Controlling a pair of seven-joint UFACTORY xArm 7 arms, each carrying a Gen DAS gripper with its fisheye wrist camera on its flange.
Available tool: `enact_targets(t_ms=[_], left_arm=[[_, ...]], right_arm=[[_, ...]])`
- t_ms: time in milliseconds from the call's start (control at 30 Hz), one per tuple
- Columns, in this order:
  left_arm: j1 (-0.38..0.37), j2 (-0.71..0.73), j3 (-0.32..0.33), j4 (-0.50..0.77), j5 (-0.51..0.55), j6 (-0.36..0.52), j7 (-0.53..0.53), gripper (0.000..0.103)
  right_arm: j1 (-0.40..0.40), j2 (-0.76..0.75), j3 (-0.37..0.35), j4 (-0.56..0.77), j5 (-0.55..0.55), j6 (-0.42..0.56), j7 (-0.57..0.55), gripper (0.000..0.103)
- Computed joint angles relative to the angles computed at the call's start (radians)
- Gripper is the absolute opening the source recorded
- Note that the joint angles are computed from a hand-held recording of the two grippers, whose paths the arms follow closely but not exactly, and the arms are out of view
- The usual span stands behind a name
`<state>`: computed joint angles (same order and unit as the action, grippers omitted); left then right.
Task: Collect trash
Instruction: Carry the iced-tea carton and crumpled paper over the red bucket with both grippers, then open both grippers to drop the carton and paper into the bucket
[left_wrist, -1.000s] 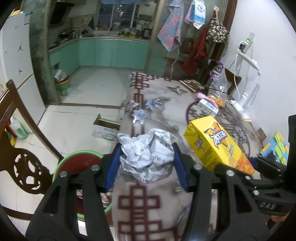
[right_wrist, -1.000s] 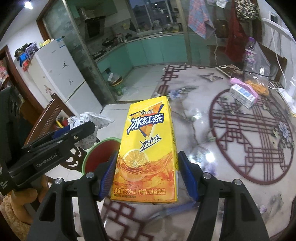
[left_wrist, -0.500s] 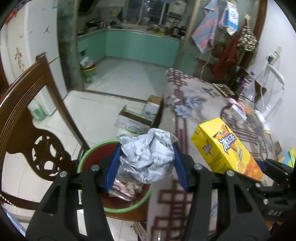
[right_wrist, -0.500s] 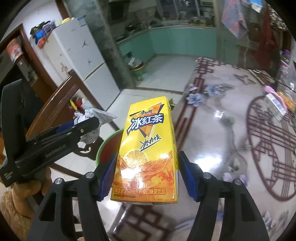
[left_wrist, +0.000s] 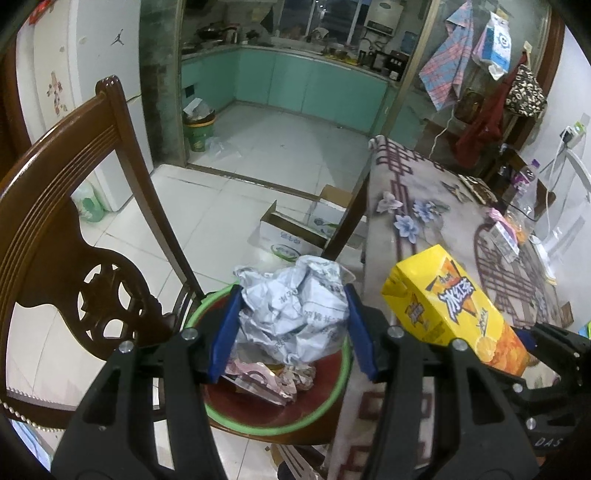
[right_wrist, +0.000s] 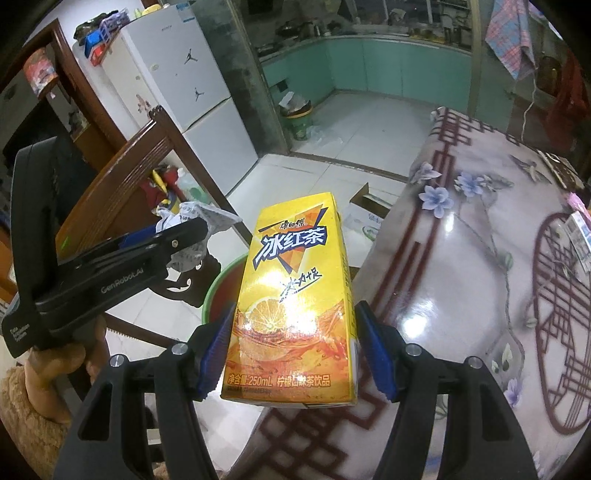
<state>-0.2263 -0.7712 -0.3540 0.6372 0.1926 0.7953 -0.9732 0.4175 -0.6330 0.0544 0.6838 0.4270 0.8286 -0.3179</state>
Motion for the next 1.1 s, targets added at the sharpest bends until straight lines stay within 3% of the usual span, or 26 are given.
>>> enact_targets(t_ms=[1100], left_arm=[[0.042, 0.156, 0.104, -0.095, -0.015, -0.029, 0.023, 0.052]], right_arm=[[0.020, 0.356, 0.081, 0.124, 0.034, 0.009, -0.102, 0.062]])
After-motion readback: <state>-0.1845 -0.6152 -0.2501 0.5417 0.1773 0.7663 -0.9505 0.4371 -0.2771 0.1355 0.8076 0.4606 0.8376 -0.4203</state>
